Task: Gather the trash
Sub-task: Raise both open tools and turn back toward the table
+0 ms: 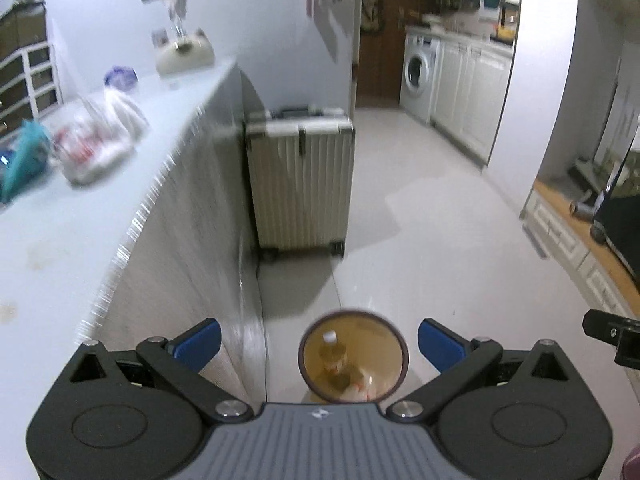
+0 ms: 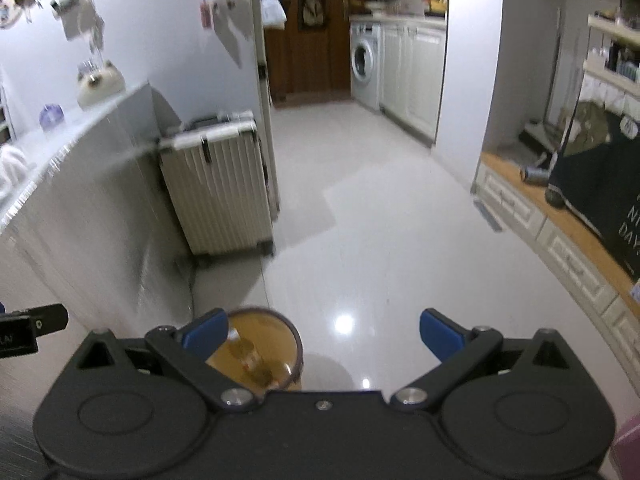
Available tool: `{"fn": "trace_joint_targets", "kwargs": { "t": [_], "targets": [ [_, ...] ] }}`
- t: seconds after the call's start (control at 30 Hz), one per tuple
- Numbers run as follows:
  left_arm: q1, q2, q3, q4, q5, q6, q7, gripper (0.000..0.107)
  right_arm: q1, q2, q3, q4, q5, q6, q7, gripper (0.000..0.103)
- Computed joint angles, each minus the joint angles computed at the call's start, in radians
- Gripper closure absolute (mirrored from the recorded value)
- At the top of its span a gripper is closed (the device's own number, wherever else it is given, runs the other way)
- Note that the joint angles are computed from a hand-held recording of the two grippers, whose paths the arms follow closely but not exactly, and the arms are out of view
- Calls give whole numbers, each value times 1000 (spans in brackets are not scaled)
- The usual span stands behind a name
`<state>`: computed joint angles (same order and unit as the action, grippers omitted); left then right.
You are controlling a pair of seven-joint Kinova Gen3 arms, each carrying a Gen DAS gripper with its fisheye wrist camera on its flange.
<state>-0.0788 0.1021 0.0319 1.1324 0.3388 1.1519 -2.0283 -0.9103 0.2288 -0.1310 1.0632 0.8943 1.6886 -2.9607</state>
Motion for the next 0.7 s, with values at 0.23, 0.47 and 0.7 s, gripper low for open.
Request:
{"fn": "trace_joint_targets", "kwargs": {
  "t": [0.23, 0.47, 0.7],
  "targets": [
    [-60, -48, -37, -41, 96, 20, -38, 5, -116, 50, 23, -169, 133, 87, 78, 0],
    [-117, -80, -85, -88, 164, 35, -85, 5, -229, 103, 98, -303, 220, 72, 161, 0],
    [-175, -87, -129, -126, 231, 35, -119, 5, -291, 168, 184, -439, 240, 43, 248, 0]
  ]
}}
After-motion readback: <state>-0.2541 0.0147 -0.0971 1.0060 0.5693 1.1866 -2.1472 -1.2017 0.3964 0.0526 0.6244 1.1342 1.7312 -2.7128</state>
